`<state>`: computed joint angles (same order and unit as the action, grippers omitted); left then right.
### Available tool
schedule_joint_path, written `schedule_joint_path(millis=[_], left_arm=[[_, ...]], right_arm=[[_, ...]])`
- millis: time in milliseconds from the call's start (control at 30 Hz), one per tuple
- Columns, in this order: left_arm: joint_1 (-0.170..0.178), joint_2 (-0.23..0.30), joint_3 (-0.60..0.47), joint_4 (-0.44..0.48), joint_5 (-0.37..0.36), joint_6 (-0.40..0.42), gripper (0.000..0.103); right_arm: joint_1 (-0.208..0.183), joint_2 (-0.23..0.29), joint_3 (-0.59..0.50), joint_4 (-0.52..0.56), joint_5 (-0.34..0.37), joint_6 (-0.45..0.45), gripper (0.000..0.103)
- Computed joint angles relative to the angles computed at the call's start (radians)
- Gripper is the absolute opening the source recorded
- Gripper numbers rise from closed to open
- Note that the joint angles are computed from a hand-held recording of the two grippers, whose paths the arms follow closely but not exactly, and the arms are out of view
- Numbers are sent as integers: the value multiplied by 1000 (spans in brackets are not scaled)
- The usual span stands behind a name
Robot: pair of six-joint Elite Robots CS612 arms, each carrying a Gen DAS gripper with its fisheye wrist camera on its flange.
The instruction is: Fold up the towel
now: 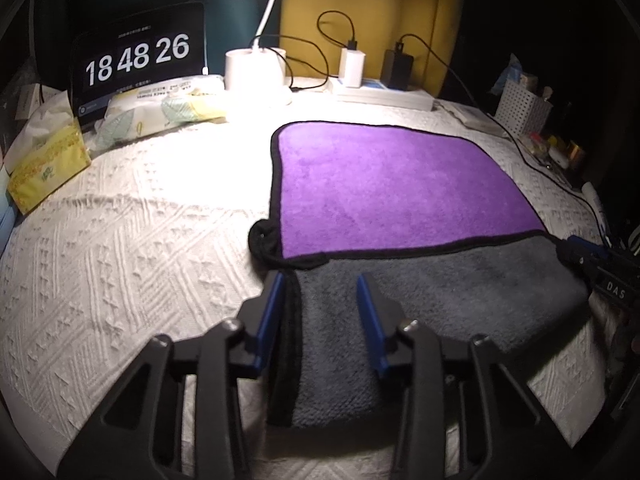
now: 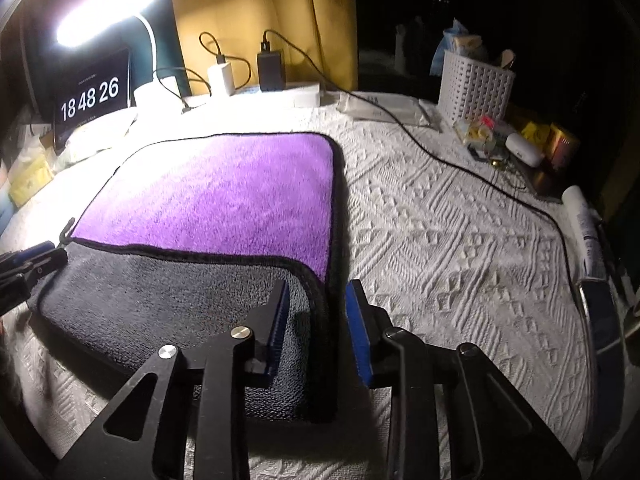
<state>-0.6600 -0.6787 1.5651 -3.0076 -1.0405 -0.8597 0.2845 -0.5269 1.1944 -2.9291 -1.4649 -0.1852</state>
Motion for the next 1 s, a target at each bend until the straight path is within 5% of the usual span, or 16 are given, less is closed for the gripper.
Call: schedule_joint_path(millis=[167,333,467,1000], left_arm=[[-3,-2,3,4,12,-3,28],[-6,-4,9,-4,25,-12,17],[-7,-6,14,-8,28,-17,10],[-13,-22,28,-48,57,9,8]], right_arm=[[-1,4,-5,19,0,-1,31],[3,4,-3,14,1,-29,8],[6,-1,6,-9,-9,-40,7],[9,-34,53,-121,2,-47,6]])
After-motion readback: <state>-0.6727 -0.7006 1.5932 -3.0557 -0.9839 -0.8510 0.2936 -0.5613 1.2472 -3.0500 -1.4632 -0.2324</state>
